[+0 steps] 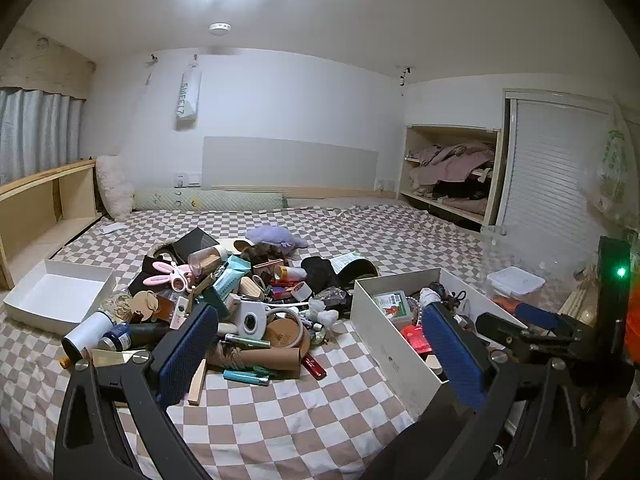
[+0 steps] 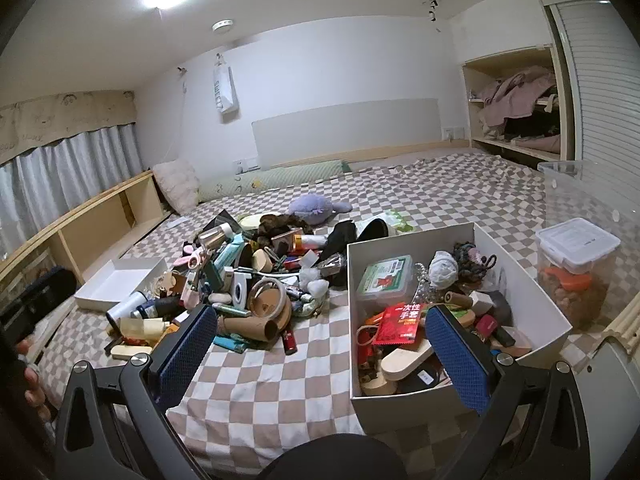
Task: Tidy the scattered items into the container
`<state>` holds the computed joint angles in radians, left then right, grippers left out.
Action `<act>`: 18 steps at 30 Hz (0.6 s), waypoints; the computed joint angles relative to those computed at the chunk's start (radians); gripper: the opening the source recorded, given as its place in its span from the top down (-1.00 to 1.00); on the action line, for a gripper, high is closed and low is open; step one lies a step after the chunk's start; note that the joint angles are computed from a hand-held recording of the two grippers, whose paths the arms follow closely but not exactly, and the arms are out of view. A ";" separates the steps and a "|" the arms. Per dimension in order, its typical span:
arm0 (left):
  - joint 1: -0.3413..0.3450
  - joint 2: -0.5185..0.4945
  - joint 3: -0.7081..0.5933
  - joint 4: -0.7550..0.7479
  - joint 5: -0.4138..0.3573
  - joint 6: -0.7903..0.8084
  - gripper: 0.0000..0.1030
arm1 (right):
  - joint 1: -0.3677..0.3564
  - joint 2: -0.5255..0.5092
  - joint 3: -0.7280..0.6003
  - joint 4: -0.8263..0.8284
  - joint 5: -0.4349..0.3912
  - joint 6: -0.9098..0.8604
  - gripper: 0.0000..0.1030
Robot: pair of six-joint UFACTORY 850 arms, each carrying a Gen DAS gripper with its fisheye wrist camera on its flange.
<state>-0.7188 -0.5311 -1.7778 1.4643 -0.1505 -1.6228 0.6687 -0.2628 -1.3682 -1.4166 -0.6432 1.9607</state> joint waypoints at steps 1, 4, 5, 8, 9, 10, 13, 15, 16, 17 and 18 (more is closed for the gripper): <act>0.000 0.001 0.001 0.005 -0.003 -0.005 -0.99 | 0.000 -0.001 -0.001 0.003 0.002 -0.002 -1.00; 0.000 0.004 0.006 0.009 -0.006 -0.010 -0.99 | 0.000 -0.004 -0.003 0.012 0.015 -0.008 -1.00; 0.000 0.004 0.006 0.003 -0.006 -0.004 -0.99 | 0.000 -0.004 -0.003 0.013 0.016 -0.010 -1.00; 0.000 0.004 0.006 0.002 -0.010 -0.003 -0.99 | 0.004 -0.007 -0.007 0.016 0.015 -0.020 -1.00; 0.000 0.004 0.007 0.003 -0.011 -0.004 -0.99 | 0.005 -0.008 -0.008 0.017 0.015 -0.023 -1.00; 0.000 0.005 0.007 0.003 -0.011 -0.005 -0.99 | 0.006 -0.009 -0.009 0.018 0.015 -0.025 -1.00; 0.000 0.006 0.011 0.019 -0.010 -0.025 -0.99 | 0.007 -0.011 -0.012 0.020 0.014 -0.030 -1.00; 0.001 0.006 0.012 0.017 -0.007 -0.022 -0.99 | 0.007 -0.012 -0.014 0.024 0.015 -0.034 -1.00; 0.001 0.006 0.012 0.012 -0.006 -0.017 -0.99 | 0.007 -0.013 -0.015 0.027 0.016 -0.036 -1.00; 0.001 0.006 0.012 0.010 -0.005 -0.016 -0.99 | 0.007 -0.013 -0.015 0.029 0.018 -0.037 -1.00; 0.001 0.006 0.012 0.009 -0.001 -0.018 -0.99 | 0.006 -0.013 -0.015 0.031 0.020 -0.037 -1.00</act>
